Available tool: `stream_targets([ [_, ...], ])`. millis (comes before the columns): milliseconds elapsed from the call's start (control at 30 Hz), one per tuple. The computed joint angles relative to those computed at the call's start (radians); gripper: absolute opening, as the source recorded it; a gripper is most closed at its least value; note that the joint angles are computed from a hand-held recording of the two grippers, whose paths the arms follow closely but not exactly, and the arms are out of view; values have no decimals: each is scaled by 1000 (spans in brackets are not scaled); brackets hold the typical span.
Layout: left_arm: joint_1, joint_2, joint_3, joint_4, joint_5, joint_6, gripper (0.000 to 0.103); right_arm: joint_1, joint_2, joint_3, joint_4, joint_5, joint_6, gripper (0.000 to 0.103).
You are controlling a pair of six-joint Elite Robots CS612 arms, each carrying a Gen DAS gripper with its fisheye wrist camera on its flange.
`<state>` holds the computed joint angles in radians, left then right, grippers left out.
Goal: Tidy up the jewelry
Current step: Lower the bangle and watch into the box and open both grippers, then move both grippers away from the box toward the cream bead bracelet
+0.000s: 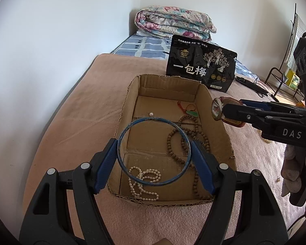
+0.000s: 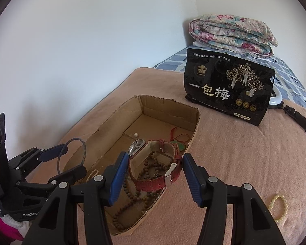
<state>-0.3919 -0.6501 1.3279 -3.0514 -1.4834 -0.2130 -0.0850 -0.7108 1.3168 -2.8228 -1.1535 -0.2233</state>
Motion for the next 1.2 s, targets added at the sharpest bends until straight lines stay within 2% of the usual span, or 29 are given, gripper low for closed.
stream_targets([
  [400,-2,2,-3,1,-12,13,74,3,20,-29,11,3,14,59],
  [433,-3,2,-3,1,-9,13,74,4,20,-29,4,1,19,61],
  [500,-3,3,-5,9,-10,10,75,4,19,-26,-12,-2,29,75],
  [567,-2,4,-5,9,-11,5,76,4,16,-20,-32,-7,40,78],
  [1200,-9,-9,11,-7,-4,0,76,-12,-9,15,-66,-11,50,79],
])
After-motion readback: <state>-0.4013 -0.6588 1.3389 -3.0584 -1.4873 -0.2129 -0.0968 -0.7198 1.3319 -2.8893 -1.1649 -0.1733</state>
